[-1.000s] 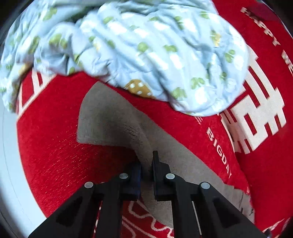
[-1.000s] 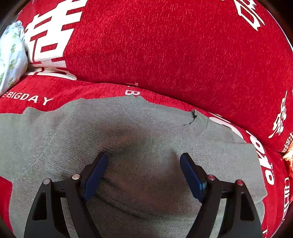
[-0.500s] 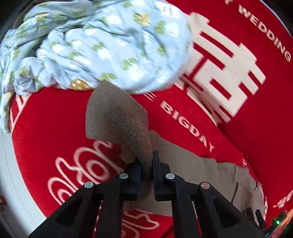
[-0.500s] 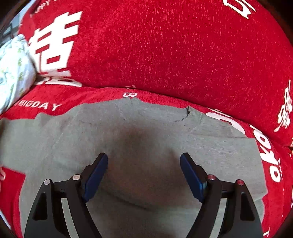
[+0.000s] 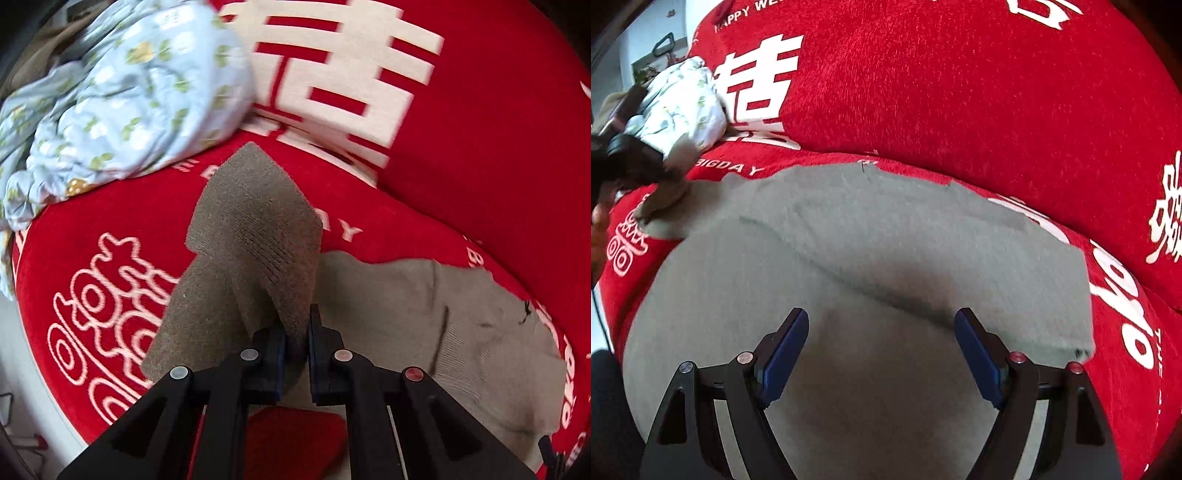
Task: Fold small clothes
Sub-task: 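Lift the sleeve with the left tool and fold it over the body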
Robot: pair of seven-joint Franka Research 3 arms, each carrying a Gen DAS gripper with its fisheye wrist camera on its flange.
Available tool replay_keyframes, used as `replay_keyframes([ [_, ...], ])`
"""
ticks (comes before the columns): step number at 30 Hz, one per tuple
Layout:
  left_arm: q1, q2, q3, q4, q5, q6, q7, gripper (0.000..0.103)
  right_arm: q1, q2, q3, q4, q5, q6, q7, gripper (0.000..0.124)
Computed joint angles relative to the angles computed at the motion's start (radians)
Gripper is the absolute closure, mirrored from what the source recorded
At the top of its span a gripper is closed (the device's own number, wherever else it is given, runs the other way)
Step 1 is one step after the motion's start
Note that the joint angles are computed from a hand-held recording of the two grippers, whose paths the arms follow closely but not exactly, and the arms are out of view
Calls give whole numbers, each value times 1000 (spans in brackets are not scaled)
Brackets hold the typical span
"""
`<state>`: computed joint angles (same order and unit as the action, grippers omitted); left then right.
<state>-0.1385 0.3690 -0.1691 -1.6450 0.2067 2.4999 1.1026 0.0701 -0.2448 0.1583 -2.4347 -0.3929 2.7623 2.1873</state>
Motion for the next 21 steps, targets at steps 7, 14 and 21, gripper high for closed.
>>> replay_keyframes([
  [7, -77, 16, -1, 26, 86, -43, -61, 92, 10, -73, -45, -121, 138, 79, -112, 40],
  [14, -152, 20, 4, 41, 197, -88, -126, 92, 39, -109, -111, -213, 371, 206, -226, 40],
  [21, -200, 46, -10, 86, 235, -126, -159, 92, 52, -124, -126, -237, 534, 241, -328, 40],
])
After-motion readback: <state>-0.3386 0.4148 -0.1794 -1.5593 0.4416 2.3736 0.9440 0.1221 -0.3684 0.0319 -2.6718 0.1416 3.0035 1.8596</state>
